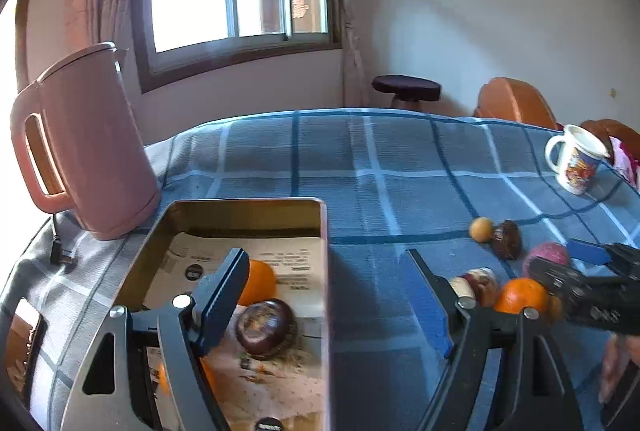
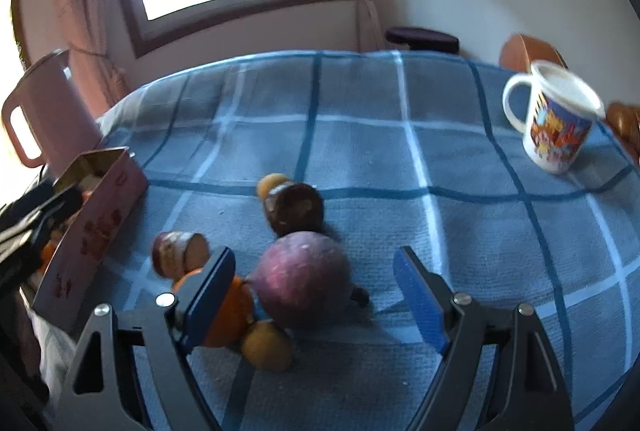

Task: Organize fruits
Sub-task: 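Grasp the large purple fruit with the right tool while the left tool grasps another orange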

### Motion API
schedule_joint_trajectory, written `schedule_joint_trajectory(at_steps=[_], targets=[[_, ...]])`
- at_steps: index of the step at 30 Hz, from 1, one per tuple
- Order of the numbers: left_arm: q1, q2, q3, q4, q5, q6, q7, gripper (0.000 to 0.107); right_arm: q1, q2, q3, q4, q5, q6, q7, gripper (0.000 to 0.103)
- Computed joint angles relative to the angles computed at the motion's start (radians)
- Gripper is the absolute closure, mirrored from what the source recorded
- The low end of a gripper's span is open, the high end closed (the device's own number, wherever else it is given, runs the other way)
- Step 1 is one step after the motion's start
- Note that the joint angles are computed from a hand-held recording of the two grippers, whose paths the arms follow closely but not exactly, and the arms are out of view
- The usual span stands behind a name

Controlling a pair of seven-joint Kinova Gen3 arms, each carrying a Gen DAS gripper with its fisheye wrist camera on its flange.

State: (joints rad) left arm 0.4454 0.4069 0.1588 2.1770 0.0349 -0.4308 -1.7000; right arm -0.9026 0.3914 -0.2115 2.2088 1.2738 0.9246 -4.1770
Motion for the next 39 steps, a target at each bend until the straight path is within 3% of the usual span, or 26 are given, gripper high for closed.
schedule_joint_trajectory(at_steps=[5,7,10,15,21,25,27,33,36,39], targets=[[-0.003,-0.011,0.035,0.023,-0.049,-0.007,0.013,0.029,0.035,-0.024,-0.006,0.068,0.114,-0.076,-0.148,0.026],[0.005,-0.012,0.04,0.026,-0.055,-0.002,0.012,0.029,0.038,-0.033,-0.015,0.087,0.165,-0.091,-0.189,0.043],[0.001,-0.012,0.058,0.03,-0.08,0.009,0.026,0.029,0.052,-0.03,-0.046,0.075,0.158,-0.069,-0.16,0.044],[0.052,-0.008,0.037,0.038,-0.057,0.01,-0.006,0.029,0.07,-0.033,-0.063,0.113,0.234,-0.076,-0.258,0.043],[0.064,-0.003,0.042,0.036,-0.044,0.024,-0.018,0.029,0.03,-0.025,-0.1,0.109,0.196,0.019,-0.262,0.046],[0.073,-0.002,0.051,0.031,-0.05,0.04,-0.02,0.029,-0.07,-0.012,-0.087,0.091,0.075,0.151,-0.242,0.046],[0.048,0.002,0.087,0.019,-0.084,0.07,0.004,0.029,-0.094,-0.005,-0.095,0.073,0.011,0.201,-0.203,0.046],[0.078,0.021,0.101,-0.039,-0.076,0.171,0.049,0.029,-0.149,-0.004,-0.082,0.056,-0.086,0.262,-0.162,0.046],[0.093,0.026,0.096,-0.05,-0.066,0.173,0.06,0.029,-0.167,-0.003,-0.08,0.057,-0.1,0.276,-0.165,0.046],[0.053,0.034,0.142,-0.053,-0.093,0.181,0.089,0.029,-0.175,0.002,-0.077,0.053,-0.101,0.283,-0.161,0.046]])
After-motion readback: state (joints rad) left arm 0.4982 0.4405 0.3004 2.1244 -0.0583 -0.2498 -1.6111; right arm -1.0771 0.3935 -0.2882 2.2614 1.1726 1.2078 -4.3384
